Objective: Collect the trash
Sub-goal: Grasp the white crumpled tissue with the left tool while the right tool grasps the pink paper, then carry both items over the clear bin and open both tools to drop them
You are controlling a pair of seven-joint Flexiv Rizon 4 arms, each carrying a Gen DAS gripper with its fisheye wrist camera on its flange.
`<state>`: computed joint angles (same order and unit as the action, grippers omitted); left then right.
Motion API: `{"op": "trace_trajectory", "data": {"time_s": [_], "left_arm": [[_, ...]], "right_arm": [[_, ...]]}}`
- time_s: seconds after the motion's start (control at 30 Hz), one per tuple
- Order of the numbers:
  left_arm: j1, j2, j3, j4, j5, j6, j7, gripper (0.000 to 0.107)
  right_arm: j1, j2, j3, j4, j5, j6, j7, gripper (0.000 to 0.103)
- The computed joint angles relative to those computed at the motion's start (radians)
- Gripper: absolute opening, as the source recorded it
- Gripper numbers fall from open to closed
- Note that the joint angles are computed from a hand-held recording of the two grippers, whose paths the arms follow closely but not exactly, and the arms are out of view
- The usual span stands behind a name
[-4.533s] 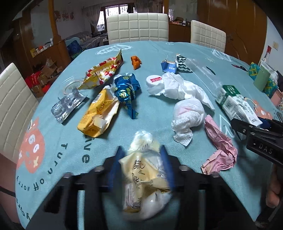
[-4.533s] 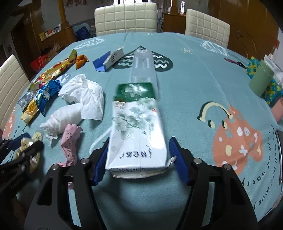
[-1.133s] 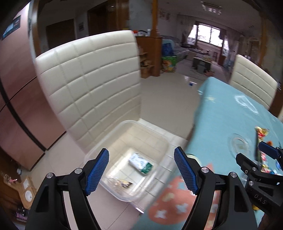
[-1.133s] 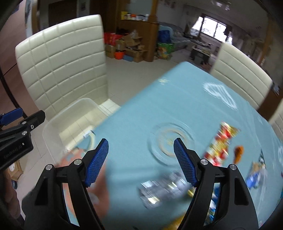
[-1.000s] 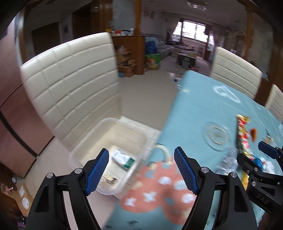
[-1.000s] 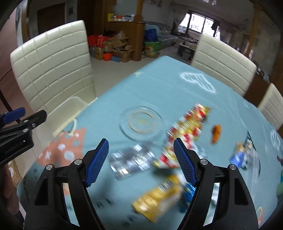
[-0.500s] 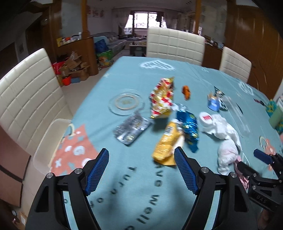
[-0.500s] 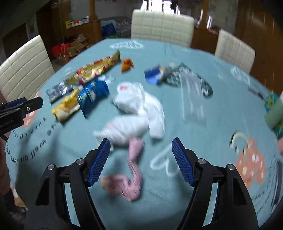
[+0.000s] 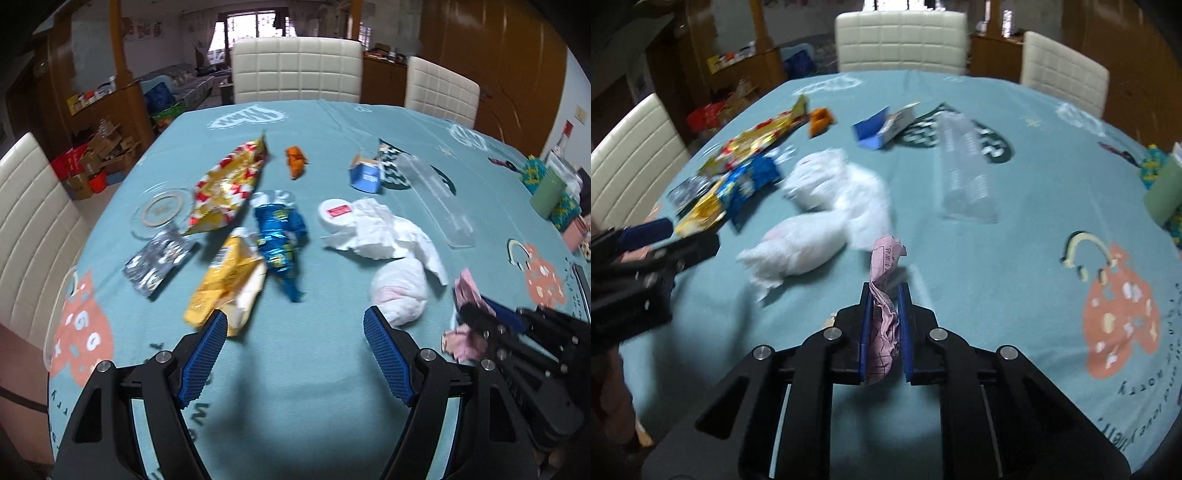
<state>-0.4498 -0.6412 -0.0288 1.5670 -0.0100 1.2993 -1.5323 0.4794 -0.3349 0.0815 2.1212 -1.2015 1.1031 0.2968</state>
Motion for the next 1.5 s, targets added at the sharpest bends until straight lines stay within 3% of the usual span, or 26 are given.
{"op": "trace_trajectory", "data": {"time_s": [0.17, 0.33, 0.6, 0.67, 0.73, 1.07, 1.5], "left_arm": [[-0.014, -0.047, -0.033, -0.069, -0.001, -0.045, 0.046, 0.074], [-0.048, -0.097, -0.013, -0.147, 0.008, -0.095, 0.038, 0.074], [-0.031, -0.116, -0.063, -0.158, -0.027, -0.117, 0.101, 0.074], [-0.002, -0.111, -0.102, -0.135, -0.059, -0.105, 0.136, 0.06], [0.049, -0.098, -0.174, -0.099, -0.115, -0.103, 0.204, 0.027], [0.043, 0.003, -0.118, 0.039, -0.136, 0.06, 0.221, 0.022], [0.095, 0.086, 0.017, 0.153, -0.11, 0.209, 0.091, 0.022]], "right_arm": [[-0.029, 0.009, -0.016, 0.014, -0.03, 0.034, 0.006, 0.014], [-0.056, 0.009, -0.022, 0.017, -0.055, 0.067, 0.002, 0.014], [-0.075, 0.0, -0.029, 0.016, -0.078, 0.104, 0.021, 0.014], [-0.072, 0.002, -0.027, 0.016, -0.077, 0.099, 0.021, 0.014], [-0.068, 0.003, -0.023, 0.012, -0.074, 0.091, 0.016, 0.015], [-0.022, -0.012, -0.004, -0.048, -0.037, 0.056, -0.068, 0.014], [0.119, -0.165, -0.023, -0.32, 0.095, 0.052, -0.374, 0.015]]}}
